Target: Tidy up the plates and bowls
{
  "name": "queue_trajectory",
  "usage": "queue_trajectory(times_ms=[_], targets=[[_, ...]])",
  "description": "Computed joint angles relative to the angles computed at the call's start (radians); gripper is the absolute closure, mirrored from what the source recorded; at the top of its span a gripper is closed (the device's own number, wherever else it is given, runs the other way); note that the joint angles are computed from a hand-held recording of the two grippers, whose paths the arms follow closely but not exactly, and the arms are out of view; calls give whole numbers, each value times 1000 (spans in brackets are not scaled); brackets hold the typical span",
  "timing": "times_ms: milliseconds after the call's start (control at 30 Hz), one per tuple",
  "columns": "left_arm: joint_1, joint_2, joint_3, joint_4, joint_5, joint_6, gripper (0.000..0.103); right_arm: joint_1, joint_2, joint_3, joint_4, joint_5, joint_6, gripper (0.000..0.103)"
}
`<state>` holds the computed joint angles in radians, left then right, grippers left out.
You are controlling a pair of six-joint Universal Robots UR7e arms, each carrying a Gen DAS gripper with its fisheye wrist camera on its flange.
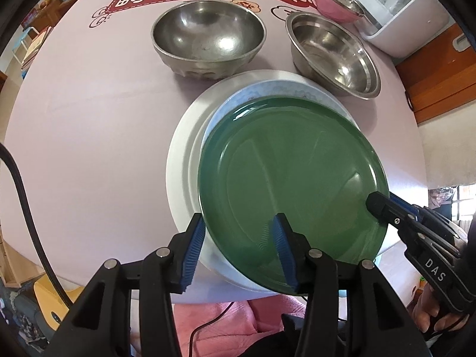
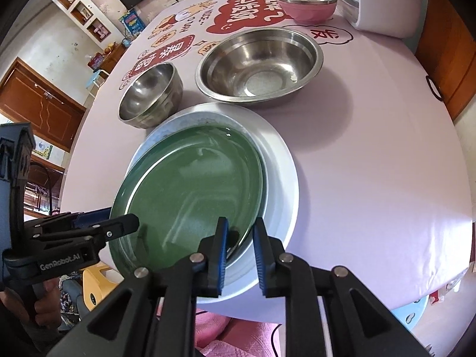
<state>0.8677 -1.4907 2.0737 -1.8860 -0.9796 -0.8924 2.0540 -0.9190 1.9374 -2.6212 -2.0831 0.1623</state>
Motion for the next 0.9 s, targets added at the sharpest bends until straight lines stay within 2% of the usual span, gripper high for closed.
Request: queue_trajectory(times_ms=[100,133,333,533,900], targets=[[-5,-14,10,-38,5,33,47,0,1,-2,0,-9,18,72],[-10,-17,13,-46,12,44,42,-2,-1,1,-8,-4,21,72],[-26,-33,5,-70,33,92,32,1,-3,-1,-14,-3,46,67],[-20,-37,-16,-128,28,167,29,16,-2,-8,-61,-8,48,59],[-12,12,-94,-230,23,347,25,24,11,-36,-145,-33,60,57]])
